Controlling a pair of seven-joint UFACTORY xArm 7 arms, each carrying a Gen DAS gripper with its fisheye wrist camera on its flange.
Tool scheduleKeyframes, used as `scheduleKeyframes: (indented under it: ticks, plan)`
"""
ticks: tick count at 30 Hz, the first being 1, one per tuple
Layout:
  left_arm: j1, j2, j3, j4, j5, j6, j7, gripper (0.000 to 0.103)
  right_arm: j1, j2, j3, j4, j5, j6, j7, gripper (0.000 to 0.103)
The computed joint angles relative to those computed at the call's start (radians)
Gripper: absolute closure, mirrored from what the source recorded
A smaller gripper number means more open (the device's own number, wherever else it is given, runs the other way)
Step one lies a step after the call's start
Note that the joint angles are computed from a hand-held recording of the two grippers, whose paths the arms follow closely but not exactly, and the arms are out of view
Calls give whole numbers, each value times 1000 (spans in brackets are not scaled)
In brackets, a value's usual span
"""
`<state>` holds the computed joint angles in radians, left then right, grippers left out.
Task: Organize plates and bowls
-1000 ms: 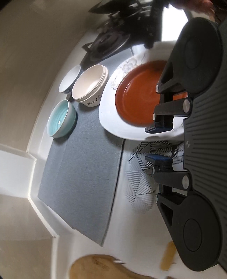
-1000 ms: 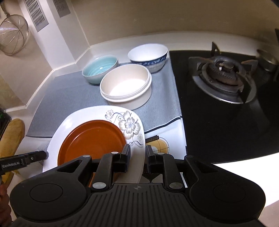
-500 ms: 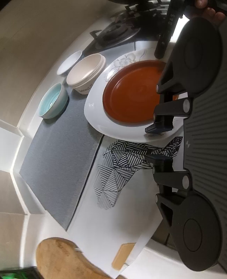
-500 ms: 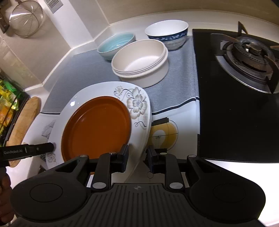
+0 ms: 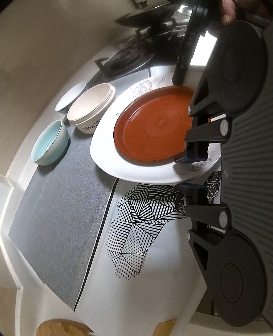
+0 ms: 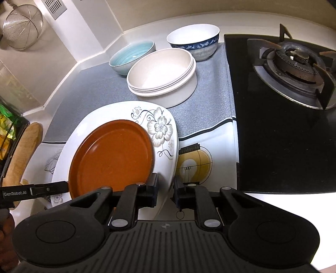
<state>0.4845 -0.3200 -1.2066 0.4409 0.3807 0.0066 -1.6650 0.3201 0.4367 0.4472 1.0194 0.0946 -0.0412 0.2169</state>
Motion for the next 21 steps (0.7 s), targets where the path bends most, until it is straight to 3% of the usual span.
scheduleKeyframes:
  ticks: [5, 9, 12, 17, 21]
  plan:
    - [-91, -12, 133, -61, -6, -42, 61, 82, 223, -19, -203, 34, -31, 39, 103, 86]
    - [-197, -54, 289, -133, -44, -49, 121, 82, 328, 19, -275, 125, -80, 104, 176, 86]
    - [-236, -96, 381, -186, -69, -48, 161, 82, 362, 77, -279, 230, -109, 157, 210, 86]
    - [-191, -129, 459, -242, -99, -74, 243, 82, 425, 227, -294, 482, -161, 249, 237, 85]
    - [-79, -122, 441, -254, -128, -119, 308, 82, 460, 377, -297, 745, -178, 358, 238, 85]
